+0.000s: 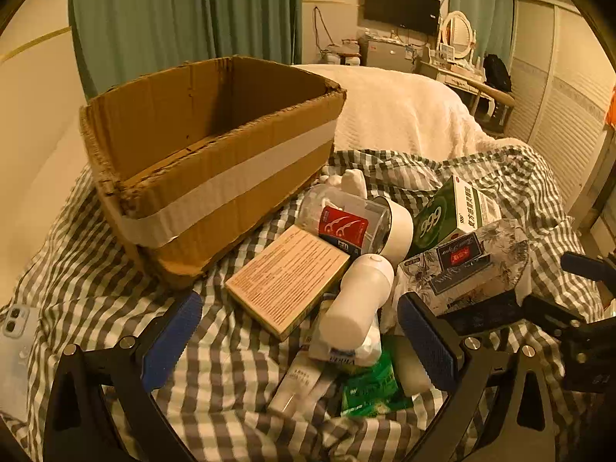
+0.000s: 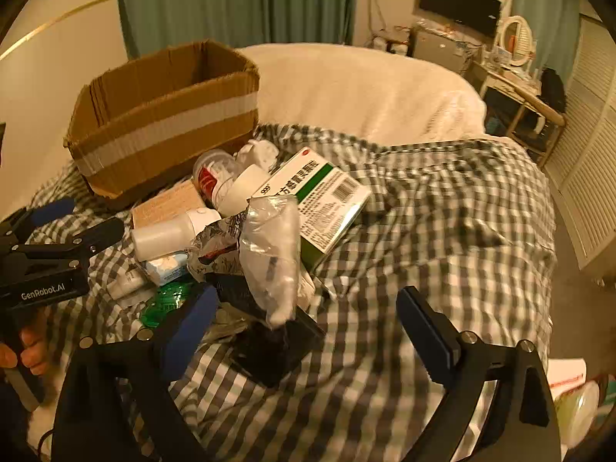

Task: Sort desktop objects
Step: 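Grasp the white plastic bottle with the left tool while the right tool grips the clear plastic bag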

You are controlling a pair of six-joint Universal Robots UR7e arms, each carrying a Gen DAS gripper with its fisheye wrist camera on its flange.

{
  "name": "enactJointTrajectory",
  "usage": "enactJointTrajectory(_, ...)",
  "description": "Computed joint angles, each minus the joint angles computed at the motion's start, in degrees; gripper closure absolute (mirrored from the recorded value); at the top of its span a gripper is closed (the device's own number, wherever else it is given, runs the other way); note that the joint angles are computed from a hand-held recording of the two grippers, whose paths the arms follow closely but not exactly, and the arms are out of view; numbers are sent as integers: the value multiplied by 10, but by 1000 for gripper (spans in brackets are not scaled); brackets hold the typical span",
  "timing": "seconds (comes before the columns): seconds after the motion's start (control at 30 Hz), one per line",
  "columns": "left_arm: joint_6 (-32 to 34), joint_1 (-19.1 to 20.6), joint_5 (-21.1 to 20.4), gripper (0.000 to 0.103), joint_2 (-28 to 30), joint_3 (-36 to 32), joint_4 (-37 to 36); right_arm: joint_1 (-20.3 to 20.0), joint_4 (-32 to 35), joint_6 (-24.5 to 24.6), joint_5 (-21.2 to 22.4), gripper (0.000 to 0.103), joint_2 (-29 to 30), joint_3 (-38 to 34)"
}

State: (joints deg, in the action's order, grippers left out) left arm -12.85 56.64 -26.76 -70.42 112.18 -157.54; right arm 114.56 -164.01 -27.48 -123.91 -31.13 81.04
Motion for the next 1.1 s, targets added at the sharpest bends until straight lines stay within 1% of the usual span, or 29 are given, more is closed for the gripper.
enactJointTrajectory(0.13,41,6,1,0,20,-6,-35,-6,37,-1,17,13,21,-37)
enactJointTrajectory(0.23,71,11,16,0,37,-12,-57,-12,67,1,24,16,36,-64)
enactJointTrajectory(0.27,80,13,17,0,41,-13,-62,-14,75,2,28,20,39,-70)
enactJointTrajectory(0.33,93,17,17,0,47,-15,-71,-17,92,6,34,23,45,-80)
enactJointTrajectory(0.37,97,18,17,0,49,-16,-73,-18,100,7,37,26,46,-84)
enactJointTrajectory(0.4,100,19,17,0,50,-16,-75,-19,111,8,42,33,47,-87)
enactJointTrajectory(0.43,100,19,18,0,51,-16,-73,-21,120,9,48,37,48,-89)
enactJointTrajectory(0.5,105,20,18,0,52,-15,-77,-24,143,9,65,56,45,-90)
enactJointTrajectory(0.53,109,19,20,0,53,-13,-82,-24,145,6,74,59,43,-88)
enactJointTrajectory(0.67,127,16,16,0,56,-11,-94,-20,103,-8,80,79,29,-57)
enactJointTrajectory(0.8,147,14,-4,0,58,-17,-90,-17,36,-14,88,81,-2,-14)
enactJointTrajectory(0.9,170,19,-21,0,70,-34,-76,-16,12,-15,93,82,-23,3)
enactJointTrajectory(1.03,209,31,-9,0,100,-62,-66,-17,-2,-7,94,81,-37,14)
enactJointTrajectory(1.07,208,35,-9,1,104,-68,-58,-18,-3,-4,96,81,-39,15)
enactJointTrajectory(1.1,197,40,-14,11,105,-73,-36,-19,-2,-2,99,81,-39,16)
